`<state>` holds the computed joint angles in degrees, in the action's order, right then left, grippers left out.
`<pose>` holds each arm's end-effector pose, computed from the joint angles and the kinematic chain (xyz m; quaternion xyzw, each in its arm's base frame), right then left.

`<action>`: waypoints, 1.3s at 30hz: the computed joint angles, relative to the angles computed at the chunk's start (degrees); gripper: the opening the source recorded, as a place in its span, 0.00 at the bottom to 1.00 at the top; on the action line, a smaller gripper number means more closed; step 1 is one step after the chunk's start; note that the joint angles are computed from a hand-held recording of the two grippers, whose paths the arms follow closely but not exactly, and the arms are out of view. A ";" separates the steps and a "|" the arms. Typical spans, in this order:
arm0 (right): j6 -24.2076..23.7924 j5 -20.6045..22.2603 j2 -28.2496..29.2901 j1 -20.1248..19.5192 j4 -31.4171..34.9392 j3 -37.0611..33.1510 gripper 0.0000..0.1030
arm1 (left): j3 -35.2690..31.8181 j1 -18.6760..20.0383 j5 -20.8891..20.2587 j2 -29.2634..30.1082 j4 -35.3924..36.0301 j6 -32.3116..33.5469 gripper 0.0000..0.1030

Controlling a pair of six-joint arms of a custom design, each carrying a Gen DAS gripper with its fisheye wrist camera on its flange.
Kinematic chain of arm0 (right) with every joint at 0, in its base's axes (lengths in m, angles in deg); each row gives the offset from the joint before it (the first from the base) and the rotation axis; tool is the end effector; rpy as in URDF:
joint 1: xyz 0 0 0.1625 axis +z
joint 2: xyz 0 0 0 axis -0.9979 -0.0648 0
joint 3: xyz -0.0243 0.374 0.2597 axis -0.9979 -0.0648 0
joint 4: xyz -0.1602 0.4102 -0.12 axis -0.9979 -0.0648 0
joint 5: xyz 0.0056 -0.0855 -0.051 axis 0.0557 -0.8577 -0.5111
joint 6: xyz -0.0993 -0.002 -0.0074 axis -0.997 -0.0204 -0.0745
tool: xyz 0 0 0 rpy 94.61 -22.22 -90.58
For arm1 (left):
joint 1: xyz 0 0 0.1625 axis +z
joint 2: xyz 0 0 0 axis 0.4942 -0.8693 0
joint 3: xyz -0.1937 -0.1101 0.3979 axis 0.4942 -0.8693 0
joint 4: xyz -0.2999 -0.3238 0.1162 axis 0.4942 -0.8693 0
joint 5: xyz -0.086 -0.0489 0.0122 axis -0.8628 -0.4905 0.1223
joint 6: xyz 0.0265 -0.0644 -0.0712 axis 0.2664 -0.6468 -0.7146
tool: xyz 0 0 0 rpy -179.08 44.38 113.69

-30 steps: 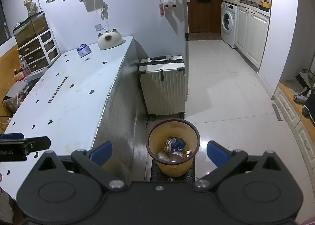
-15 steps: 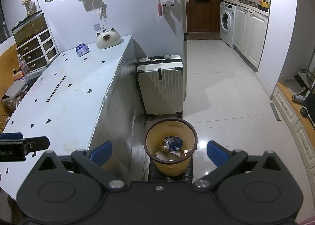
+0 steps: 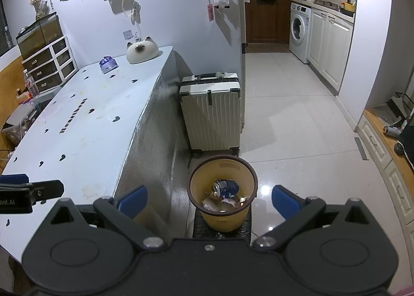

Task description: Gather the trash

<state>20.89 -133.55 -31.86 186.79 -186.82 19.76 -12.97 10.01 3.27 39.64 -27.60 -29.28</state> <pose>0.2050 -0.7152 0.5772 0.0613 -0.8656 0.3815 0.3184 -0.6091 -0.7723 0.1885 0.2116 0.8897 -0.2826 0.2895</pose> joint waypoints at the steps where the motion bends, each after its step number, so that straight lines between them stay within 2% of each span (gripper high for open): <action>1: 0.05 -0.12 0.09 0.08 -0.10 0.01 1.00 | 0.09 -0.02 0.01 -0.03 -0.07 0.02 1.00; 39: -1.35 0.95 -0.55 -0.31 0.36 -0.27 1.00 | 2.41 -0.32 0.35 -1.17 -1.15 -0.16 1.00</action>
<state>19.54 -132.60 -32.41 186.47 -186.46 19.50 -10.56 9.69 3.61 38.47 -28.75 -29.44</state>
